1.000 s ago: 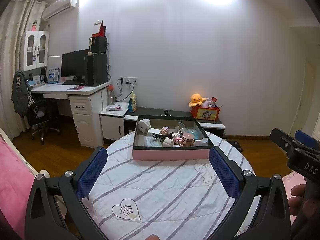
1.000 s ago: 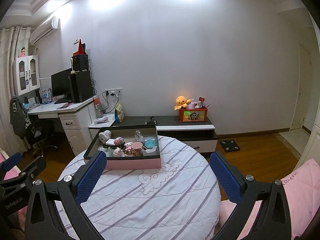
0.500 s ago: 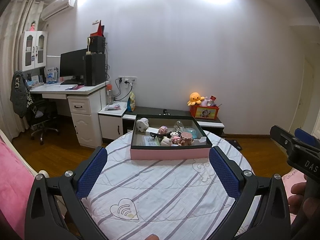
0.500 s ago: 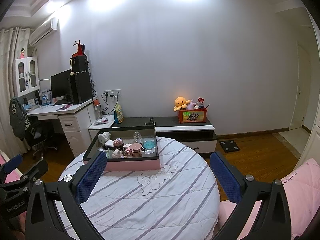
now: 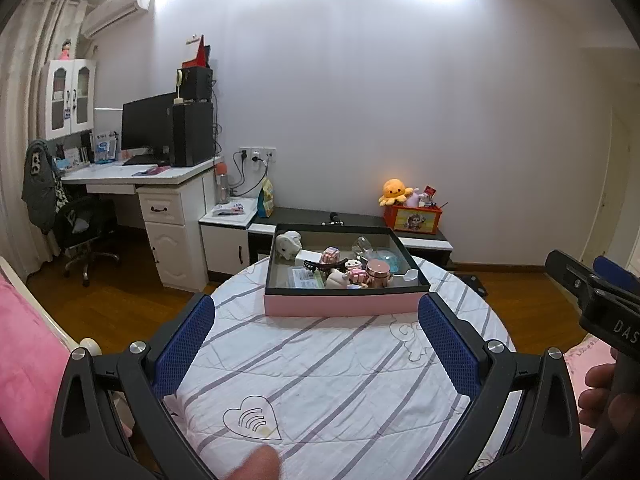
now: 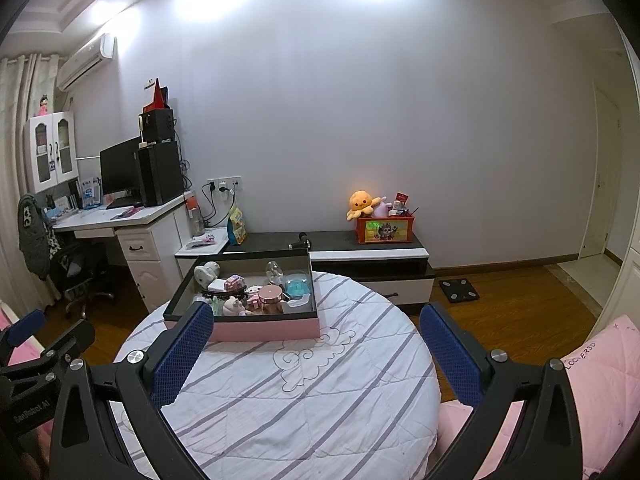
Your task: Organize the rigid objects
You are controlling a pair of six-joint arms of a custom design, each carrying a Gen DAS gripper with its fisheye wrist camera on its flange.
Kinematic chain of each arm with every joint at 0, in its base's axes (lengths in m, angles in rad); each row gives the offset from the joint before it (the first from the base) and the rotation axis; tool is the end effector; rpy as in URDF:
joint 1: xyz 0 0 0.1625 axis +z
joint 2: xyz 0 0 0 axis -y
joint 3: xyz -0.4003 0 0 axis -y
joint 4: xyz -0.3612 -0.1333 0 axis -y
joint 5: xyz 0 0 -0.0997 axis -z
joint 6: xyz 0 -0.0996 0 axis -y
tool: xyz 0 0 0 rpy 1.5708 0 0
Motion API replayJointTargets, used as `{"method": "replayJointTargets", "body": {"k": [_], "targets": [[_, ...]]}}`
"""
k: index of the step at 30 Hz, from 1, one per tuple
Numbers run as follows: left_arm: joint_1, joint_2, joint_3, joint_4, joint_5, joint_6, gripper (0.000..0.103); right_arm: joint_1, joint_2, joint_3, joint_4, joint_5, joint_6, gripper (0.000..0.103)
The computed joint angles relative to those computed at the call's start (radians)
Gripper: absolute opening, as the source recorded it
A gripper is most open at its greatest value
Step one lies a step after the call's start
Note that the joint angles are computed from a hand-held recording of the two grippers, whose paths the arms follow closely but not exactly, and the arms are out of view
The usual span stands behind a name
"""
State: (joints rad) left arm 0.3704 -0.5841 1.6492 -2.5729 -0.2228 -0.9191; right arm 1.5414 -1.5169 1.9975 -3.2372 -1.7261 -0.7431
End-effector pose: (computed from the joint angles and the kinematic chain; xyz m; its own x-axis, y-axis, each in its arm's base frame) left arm -0.4824 -0.4345 0.0390 -0.7535 -0.1488 -0.6404 0.5462 0.4006 -0.7357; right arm 0.1040 -0.4737 0.4507 -0.7316 -0.1271 0.6698 -0.6572 0.3930 -0.6432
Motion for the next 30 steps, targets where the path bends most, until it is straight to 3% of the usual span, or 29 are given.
{"method": "replayJointTargets", "body": {"k": [7, 17, 30], "targets": [[0.007, -0.005, 0.011, -0.043, -0.005, 0.032, 0.103, -0.001, 0.004, -0.003, 0.005, -0.003, -0.001, 0.103], [0.006, -0.023, 0.007, 0.066, 0.03, -0.046, 0.103, 0.0, 0.013, -0.01, 0.006, -0.003, 0.0, 0.103], [0.013, -0.005, 0.0, -0.063, 0.007, 0.069, 0.103, 0.006, 0.027, -0.019, 0.01, -0.004, -0.004, 0.103]]}}
